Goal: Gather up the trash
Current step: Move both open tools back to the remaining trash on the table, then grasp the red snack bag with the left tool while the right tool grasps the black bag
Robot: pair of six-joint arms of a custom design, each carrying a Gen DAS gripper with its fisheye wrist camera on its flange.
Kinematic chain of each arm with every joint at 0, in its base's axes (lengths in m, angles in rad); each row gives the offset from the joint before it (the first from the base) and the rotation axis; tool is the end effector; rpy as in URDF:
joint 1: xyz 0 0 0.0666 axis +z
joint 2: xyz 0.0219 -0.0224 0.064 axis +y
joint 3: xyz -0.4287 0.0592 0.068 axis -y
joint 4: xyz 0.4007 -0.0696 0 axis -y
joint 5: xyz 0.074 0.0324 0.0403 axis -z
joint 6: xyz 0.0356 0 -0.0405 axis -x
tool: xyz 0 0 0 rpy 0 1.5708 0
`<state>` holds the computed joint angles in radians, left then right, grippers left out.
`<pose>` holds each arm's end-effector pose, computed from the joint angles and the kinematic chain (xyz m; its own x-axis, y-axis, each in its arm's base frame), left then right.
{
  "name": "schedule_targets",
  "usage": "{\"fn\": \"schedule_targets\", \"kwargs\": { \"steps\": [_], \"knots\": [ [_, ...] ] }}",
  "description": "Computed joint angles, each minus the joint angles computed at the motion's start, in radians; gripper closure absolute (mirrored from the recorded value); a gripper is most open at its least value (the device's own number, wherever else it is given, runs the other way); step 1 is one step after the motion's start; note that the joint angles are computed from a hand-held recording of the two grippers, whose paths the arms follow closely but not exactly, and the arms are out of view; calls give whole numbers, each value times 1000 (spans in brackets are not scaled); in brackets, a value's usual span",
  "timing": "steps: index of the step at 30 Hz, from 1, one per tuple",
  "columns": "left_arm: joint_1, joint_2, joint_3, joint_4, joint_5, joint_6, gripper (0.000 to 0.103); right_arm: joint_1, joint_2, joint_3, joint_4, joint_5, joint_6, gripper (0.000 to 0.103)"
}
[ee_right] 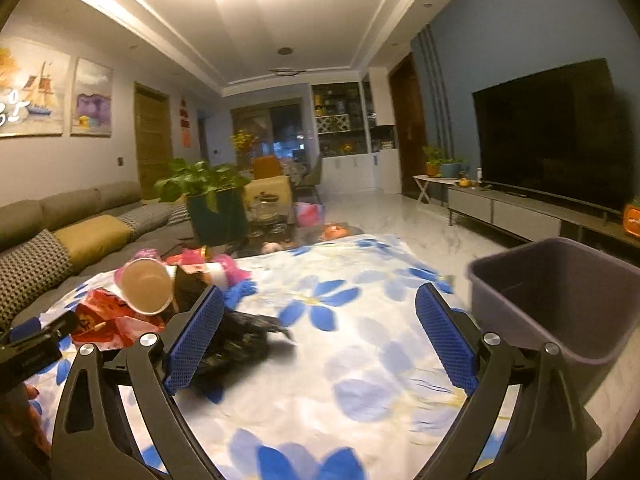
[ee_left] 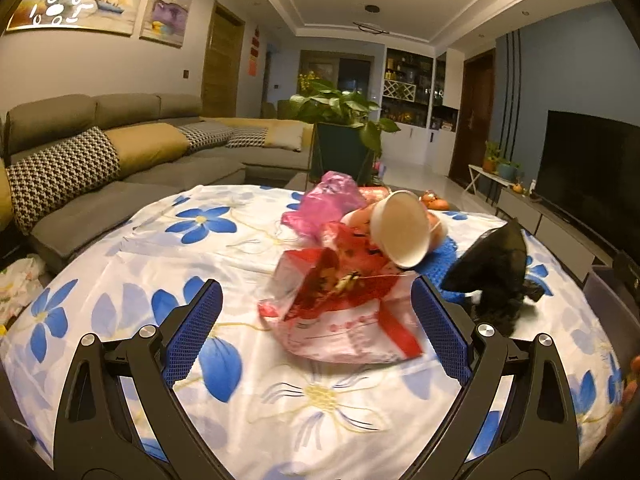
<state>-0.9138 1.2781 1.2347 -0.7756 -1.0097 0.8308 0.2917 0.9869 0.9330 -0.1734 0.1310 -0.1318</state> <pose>0.2843 -0.3199 0.4753 -0.3512 -0.1881 -0.9172 -0.2835 0.9550 -0.0873 0.3356 0.0955 0.4793 -0.2354 0.0654 -0.9697 -0.1334 0.9861 0.0989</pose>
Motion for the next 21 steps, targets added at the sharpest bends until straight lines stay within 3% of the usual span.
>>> {"fn": "schedule_targets", "kwargs": {
  "steps": [5,7,11,13,21],
  "knots": [
    [27,-17,-13,47,12,-23,9,60,53,21,61,39,32,10],
    [41,-18,-20,95,20,-65,9,79,78,29,80,56,47,10],
    [71,2,-10,101,81,-95,11,108,123,55,65,70,88,10],
    [85,5,-15,112,122,-101,16,119,138,63,62,72,106,10],
    [134,-7,-46,143,259,-67,54,116,179,95,-5,39,120,18]
  ]
}}
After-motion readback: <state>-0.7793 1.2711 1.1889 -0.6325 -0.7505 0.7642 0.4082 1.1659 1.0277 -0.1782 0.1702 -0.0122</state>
